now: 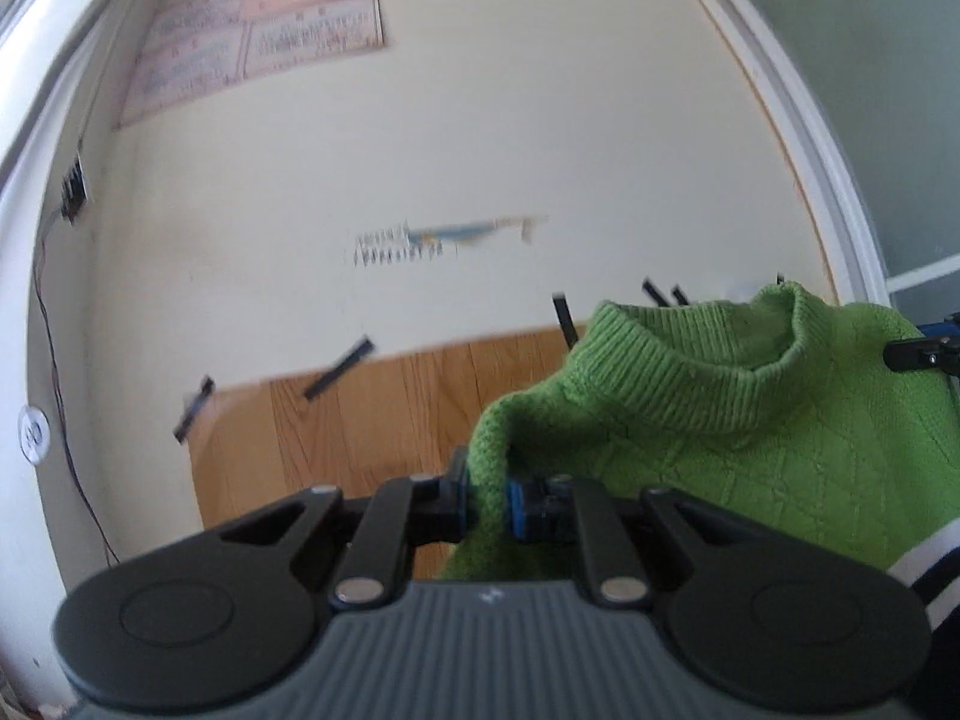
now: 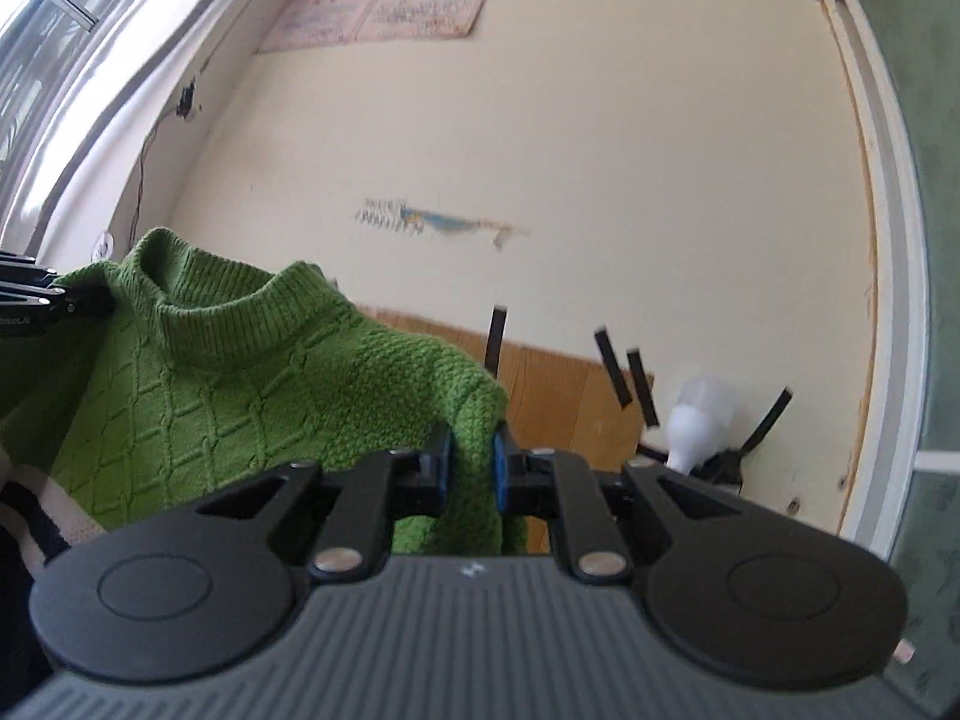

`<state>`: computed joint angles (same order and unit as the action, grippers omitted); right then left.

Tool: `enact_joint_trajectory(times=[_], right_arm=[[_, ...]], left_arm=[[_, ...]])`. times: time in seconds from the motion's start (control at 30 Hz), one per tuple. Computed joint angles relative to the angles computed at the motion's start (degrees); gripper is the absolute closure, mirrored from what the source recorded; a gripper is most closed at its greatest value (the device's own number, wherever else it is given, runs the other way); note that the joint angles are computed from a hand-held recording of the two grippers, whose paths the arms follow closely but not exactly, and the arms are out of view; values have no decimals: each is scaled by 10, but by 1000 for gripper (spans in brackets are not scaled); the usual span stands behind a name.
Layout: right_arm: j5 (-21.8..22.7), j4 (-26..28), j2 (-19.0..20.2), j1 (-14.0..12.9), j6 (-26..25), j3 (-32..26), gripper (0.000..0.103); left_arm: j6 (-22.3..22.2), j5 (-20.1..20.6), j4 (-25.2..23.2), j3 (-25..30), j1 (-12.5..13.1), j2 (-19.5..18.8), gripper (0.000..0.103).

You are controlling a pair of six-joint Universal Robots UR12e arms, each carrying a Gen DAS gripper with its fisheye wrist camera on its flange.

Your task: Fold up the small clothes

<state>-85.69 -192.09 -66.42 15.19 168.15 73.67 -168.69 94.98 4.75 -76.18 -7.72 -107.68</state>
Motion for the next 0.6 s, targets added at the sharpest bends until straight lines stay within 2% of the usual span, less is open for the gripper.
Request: enact_joint_trajectory(times=[0.07, 0.17, 0.2, 0.23, 0.27, 0.3, 0.33, 0.37, 0.43, 0.53, 0.6], right_arm=[[-12, 39, 27, -2, 7, -22, 86], [-56, 101, 86, 3, 16, -84, 85], [-75, 140, 113, 7, 22, -120, 83], [-100, 182, 133, 11, 20, -145, 78], [-146, 215, 155, 18, 15, -167, 72], [-171, 244, 167, 19, 16, -176, 71], [-173, 269, 164, 17, 27, -164, 70], [-151, 286, 153, 11, 45, -141, 70], [-94, 279, 125, -3, 67, -80, 67], [-68, 255, 84, -17, 80, 6, 41], [-56, 259, 63, -25, 103, 45, 34]], left_arm=[[-7, 10, -51, 27, 1, -31, 92], [-22, 34, -107, 81, -4, -95, 91], [-32, 42, -126, 94, -6, -114, 86], [-47, 49, -158, 108, -7, -132, 85], [-63, 65, -190, 107, -12, -143, 85], [-79, 77, -231, 113, -14, -154, 85], [-93, 76, -263, 109, -14, -158, 85], [-102, 62, -279, 95, -10, -156, 85], [-112, 34, -258, 46, -2, -139, 85], [-119, 9, -197, -37, 12, -100, 84], [-116, 8, -169, -83, 18, -77, 77]])
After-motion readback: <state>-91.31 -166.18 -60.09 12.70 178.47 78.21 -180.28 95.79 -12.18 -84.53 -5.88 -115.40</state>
